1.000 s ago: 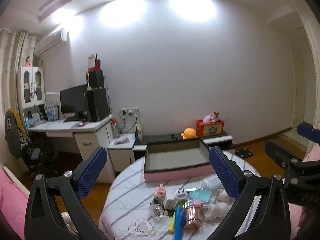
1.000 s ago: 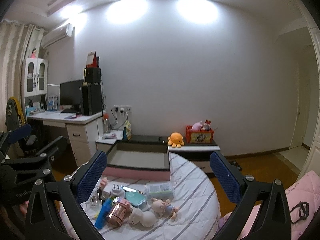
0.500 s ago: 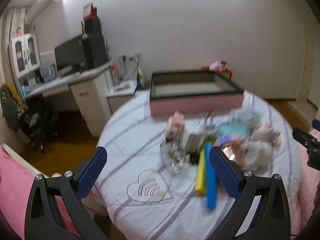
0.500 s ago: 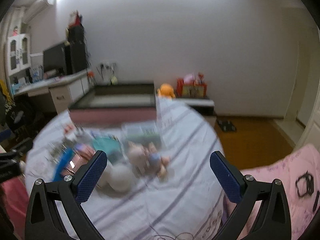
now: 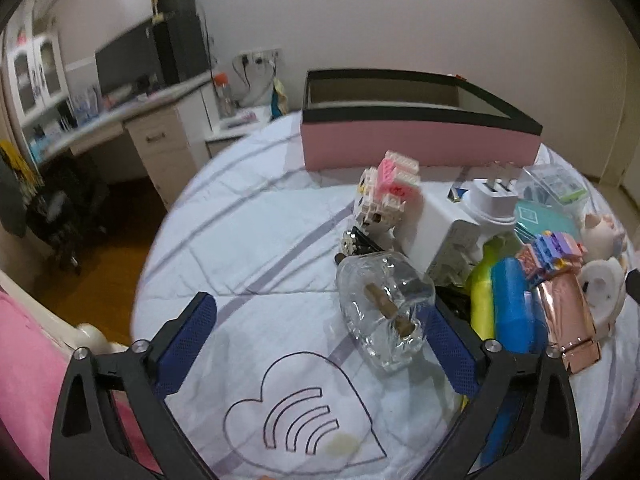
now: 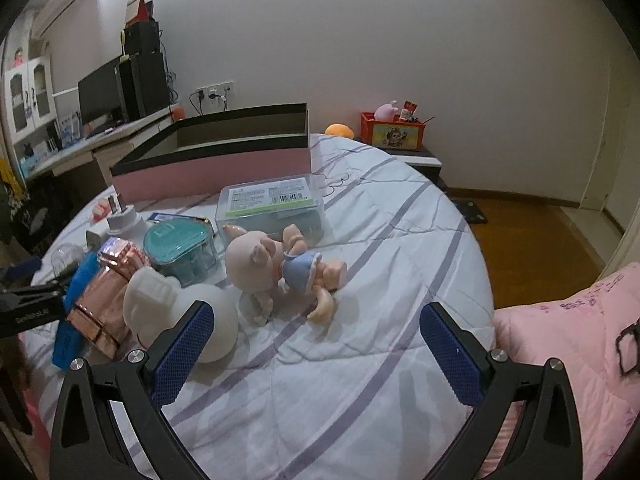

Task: Organize rigid objects
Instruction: 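Grasp the clear glass bottle with the left tool while the right tool grasps the small doll, then carry the bottle and doll into the pink box while both tools open to release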

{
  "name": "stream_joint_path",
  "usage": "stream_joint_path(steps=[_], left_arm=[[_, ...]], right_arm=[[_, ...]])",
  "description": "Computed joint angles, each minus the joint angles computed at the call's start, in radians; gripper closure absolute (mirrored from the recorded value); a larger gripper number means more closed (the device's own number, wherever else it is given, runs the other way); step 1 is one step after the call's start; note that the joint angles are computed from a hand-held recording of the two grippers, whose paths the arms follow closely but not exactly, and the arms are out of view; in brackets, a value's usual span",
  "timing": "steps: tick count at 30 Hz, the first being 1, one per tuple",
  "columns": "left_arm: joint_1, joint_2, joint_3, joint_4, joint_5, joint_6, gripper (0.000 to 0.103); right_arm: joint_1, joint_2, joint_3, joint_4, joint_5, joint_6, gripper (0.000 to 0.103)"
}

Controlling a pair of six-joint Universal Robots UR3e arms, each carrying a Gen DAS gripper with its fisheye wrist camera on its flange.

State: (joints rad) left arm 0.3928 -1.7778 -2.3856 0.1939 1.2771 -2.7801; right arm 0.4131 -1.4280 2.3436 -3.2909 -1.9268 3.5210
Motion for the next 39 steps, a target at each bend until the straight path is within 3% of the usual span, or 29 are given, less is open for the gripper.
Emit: stream_joint_path(steps=[3,5,7,10,14,18,20,21,27,32,39], left_arm=[[0.036,-0.003,0.047,-0.125,-0.070,0.015,0.011],[0.019,-0.014,0.061,-0.126,-0.056,0.024,0.016],[-0.007,-0.025,0.060,-0.092,-0.032,0.049,0.037],[0.008,-0.014,0.036,-0.072,-0.080,0.077,0.070],[0.026,-0.004,0.033,-0.087,-0.106,0.083,0.071],[0.024,0.012,0.023,-0.079,-0.098,0.087,0.072],[0.041,0.039,0.004,-0.092,-0.124,0.092,0.072],[0.047,0.053,0.002,-0.104,-0.133,0.096,0.072],[0.085,0.119,-0.011,-0.163,-0.198,0.120,0.073],[0.117,0.185,-0.015,-0.220,-0.262,0.131,0.073],[0.087,0.251,0.057,-0.298,-0.293,0.121,0.073]], right_arm=[[-0.030,0.014,0.001,-0.028,0.036,-0.006,0.000],[-0.064,0.014,0.007,-0.038,0.078,-0.008,0.000],[-0.093,0.016,0.007,-0.048,0.114,-0.014,0.000],[-0.144,0.019,-0.003,-0.042,0.192,-0.024,0.000],[-0.215,0.048,-0.035,-0.022,0.327,-0.027,0.000],[-0.235,0.108,-0.086,-0.012,0.379,-0.019,0.002],[-0.235,0.115,-0.096,-0.013,0.391,-0.035,0.022],[-0.236,0.111,-0.090,-0.017,0.404,-0.041,0.024],[-0.217,0.101,-0.086,-0.020,0.379,-0.061,0.024],[-0.164,0.074,-0.093,-0.005,0.267,-0.065,0.024],[-0.180,0.009,-0.164,0.060,0.300,-0.119,0.024]])
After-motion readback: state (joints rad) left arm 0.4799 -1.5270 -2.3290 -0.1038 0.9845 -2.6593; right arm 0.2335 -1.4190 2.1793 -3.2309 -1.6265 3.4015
